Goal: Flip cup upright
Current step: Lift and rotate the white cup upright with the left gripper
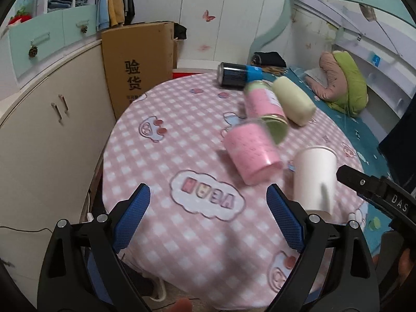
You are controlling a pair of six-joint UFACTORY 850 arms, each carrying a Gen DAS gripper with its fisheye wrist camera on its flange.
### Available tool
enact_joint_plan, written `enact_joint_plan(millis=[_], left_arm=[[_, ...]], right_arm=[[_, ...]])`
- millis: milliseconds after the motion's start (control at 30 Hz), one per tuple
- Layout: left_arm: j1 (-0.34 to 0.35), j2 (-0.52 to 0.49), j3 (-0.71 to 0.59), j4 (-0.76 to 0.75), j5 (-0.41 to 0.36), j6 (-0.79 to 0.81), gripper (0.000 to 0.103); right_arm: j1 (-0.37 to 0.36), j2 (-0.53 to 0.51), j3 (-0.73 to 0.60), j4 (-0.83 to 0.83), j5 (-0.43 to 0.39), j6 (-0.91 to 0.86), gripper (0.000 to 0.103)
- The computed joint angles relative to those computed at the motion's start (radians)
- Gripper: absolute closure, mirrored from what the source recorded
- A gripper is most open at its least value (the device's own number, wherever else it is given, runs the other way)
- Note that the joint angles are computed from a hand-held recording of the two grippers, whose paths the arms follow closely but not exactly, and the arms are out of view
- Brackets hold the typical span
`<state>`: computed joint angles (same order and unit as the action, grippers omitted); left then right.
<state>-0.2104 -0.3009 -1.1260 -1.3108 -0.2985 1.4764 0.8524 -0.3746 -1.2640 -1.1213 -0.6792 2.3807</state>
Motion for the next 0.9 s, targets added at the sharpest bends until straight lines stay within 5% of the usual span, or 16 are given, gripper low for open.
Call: enact_joint_plan(millis=[433,600,733,900], left_arm=[[0.021,-0.12,-0.141,0.208,-0.044,-0.227,0.012],[0.013,-0.133,-0.16,0.225,-0.041,-0.245,0.012],[0.008,-0.141,-0.175,0.233,-0.046,-0.259,0.012],[0.004,-0.146,-0.186,0.234,-0.046,-0.27,0.012]], right_arm=[[-0.095,-0.035,0.005,-0.09,0.234,0.142,0.009],[-0.114,-0.033,0.011,-0.117,0.275,0.133,0.033],[-0.105,-0.036,-0.012,-0.093,0.226,0.023,0.034],[-0.064,-0.069,-0.094,-0.059,0.012,-0.203,0.034]])
